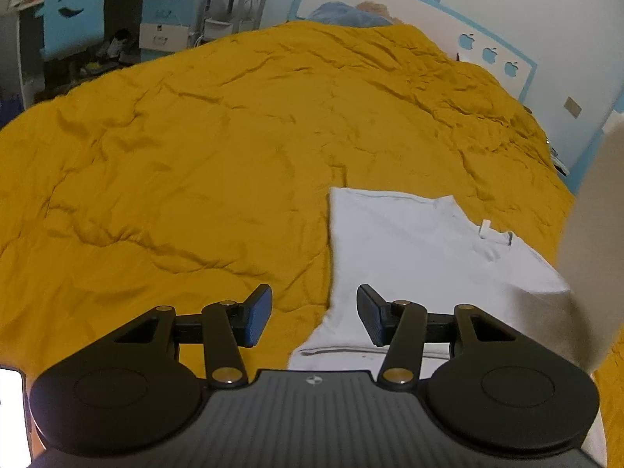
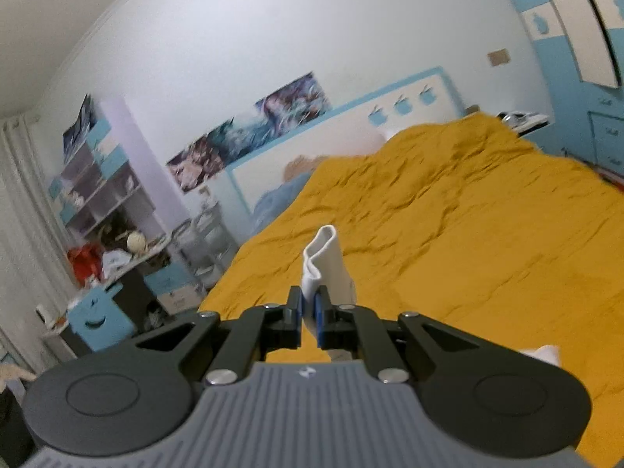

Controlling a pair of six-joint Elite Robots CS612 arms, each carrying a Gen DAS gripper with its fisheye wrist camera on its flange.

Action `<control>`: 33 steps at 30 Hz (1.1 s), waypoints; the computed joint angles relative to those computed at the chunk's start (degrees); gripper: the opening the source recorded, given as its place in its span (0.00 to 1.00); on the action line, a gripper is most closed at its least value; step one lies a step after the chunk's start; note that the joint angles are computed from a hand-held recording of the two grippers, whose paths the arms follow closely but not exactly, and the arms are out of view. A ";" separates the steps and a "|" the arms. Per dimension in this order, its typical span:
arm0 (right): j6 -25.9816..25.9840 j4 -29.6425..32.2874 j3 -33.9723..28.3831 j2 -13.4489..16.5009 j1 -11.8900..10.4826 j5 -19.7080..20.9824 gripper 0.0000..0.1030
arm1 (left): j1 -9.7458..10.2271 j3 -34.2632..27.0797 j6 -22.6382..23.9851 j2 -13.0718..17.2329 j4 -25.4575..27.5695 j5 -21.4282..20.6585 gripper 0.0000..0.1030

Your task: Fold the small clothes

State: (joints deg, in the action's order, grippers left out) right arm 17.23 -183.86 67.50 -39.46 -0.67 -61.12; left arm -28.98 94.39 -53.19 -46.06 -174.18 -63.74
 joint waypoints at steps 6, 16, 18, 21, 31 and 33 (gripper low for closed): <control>-1.54 5.24 -1.17 4.50 4.87 -0.83 0.01 | 1.03 2.12 -1.68 0.14 -3.86 -2.82 0.52; -6.03 24.41 -5.25 11.57 6.88 7.63 0.07 | 2.73 2.01 -2.01 2.54 -12.98 -8.29 0.49; -7.12 26.45 -5.91 12.32 6.61 10.79 0.12 | 3.05 1.45 -1.96 3.09 -13.60 -9.66 0.45; -7.98 27.49 -6.12 12.48 6.09 13.26 0.31 | 3.54 0.20 -2.51 4.21 -14.28 -12.09 0.45; -14.38 25.50 -0.27 8.73 1.02 12.17 0.40 | 4.25 -3.30 -5.12 6.94 -13.65 -16.42 0.45; -14.41 23.19 1.62 8.07 -0.56 8.76 0.40 | 4.19 -4.29 -4.32 7.28 -12.40 -16.56 0.45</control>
